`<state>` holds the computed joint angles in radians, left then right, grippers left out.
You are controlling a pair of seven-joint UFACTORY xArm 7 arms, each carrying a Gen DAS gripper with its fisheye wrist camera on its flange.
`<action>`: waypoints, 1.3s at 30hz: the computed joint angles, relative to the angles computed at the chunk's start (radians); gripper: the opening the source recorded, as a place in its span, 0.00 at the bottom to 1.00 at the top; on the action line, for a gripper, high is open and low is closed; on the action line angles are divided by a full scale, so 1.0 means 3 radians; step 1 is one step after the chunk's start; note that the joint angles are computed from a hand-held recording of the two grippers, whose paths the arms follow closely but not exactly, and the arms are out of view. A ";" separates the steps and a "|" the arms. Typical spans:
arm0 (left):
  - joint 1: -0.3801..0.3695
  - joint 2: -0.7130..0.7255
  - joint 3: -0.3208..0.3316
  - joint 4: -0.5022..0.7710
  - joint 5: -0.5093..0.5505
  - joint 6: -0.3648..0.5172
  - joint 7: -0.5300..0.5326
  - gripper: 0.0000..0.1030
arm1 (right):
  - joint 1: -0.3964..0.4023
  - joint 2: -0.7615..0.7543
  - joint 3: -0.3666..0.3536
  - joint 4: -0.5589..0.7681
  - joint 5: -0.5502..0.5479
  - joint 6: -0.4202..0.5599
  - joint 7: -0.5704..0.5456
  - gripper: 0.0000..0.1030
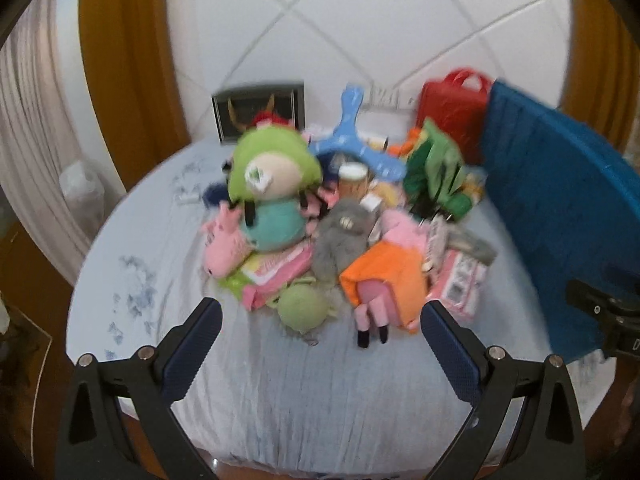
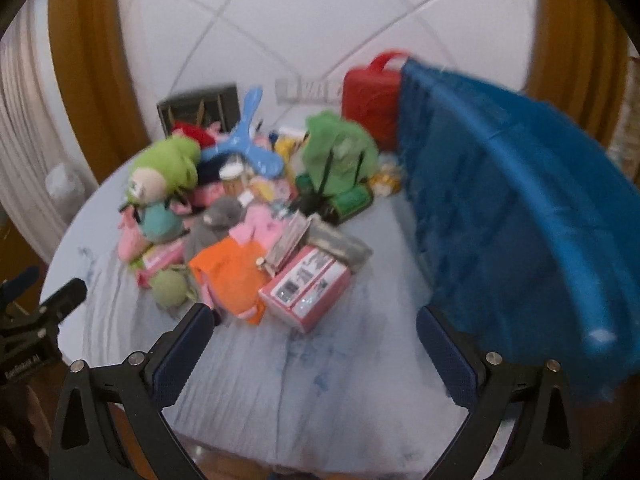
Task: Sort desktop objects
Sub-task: 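Reach both tools toward the pink pig plush and pink-white package, then grasp the pink pig plush with left tool while right tool grasps the pink-white package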
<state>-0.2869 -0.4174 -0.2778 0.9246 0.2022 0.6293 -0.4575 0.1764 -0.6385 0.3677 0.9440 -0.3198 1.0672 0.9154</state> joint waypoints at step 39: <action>-0.0570 0.3247 0.0320 0.3075 -0.0766 0.1306 0.1941 0.91 | -0.0137 0.1822 -0.0953 0.0132 0.0891 -0.0759 0.0066 0.95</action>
<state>-0.4579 0.5567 -0.1818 1.8473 -0.0276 1.0212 0.1247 0.1353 -0.0920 0.0818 0.9835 -0.0525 0.8394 0.9353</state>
